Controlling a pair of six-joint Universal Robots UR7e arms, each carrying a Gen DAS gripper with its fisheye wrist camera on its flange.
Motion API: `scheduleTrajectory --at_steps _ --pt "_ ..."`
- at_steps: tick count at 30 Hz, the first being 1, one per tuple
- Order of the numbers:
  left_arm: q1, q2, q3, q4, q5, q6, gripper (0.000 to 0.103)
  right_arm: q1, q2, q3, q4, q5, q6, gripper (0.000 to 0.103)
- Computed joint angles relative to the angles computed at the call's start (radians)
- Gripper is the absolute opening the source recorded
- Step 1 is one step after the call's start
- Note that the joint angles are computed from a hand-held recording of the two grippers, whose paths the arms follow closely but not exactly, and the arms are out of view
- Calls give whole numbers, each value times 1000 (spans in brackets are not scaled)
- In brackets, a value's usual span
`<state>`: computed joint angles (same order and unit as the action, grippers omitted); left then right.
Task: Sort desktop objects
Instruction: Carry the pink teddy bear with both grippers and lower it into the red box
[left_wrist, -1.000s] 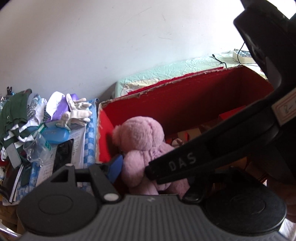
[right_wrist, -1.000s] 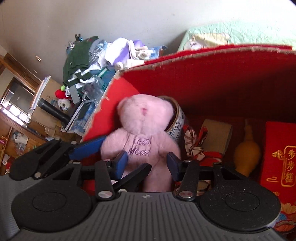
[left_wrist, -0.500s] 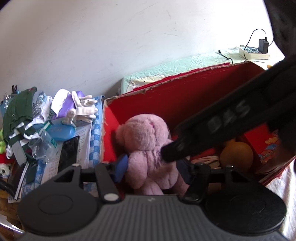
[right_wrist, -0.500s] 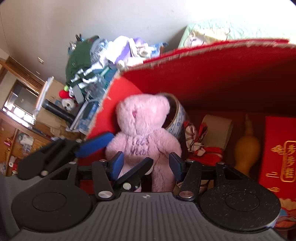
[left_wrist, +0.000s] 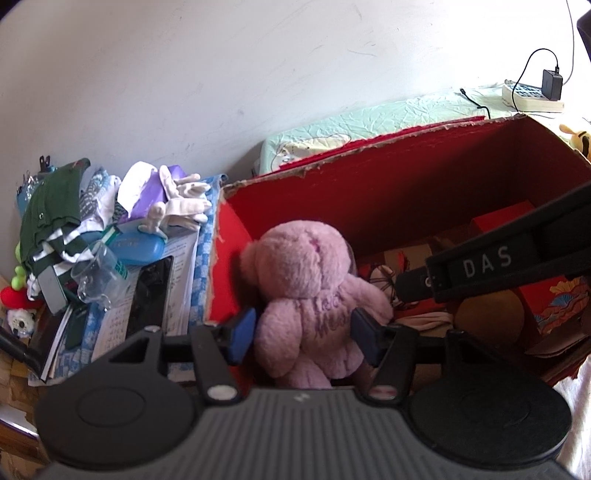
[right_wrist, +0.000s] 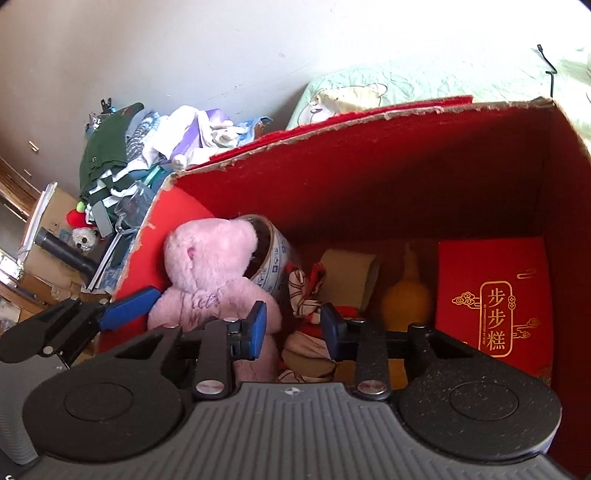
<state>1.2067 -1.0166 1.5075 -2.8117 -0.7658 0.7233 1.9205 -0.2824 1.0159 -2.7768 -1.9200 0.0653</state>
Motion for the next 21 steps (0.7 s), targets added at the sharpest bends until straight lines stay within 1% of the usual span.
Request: scheduleTrajectory --at_steps 4,10,14,17,21 --pt "-4 5 -2 9 19 -20 66 3 0 13 -27 -8 -17 36" --pt "-12 4 1 35 46 -61 70 27 24 3 -79 -83 -116 36" --pt "-15 -4 -6 77 50 -108 71 24 25 4 -84 -78 -125 36" --pt "-17 -14 -12 117 43 -156 74 26 28 0 -78 -82 -133 36" --pt "-23 -23 3 114 53 -165 76 31 34 1 -95 -95 -159 37"
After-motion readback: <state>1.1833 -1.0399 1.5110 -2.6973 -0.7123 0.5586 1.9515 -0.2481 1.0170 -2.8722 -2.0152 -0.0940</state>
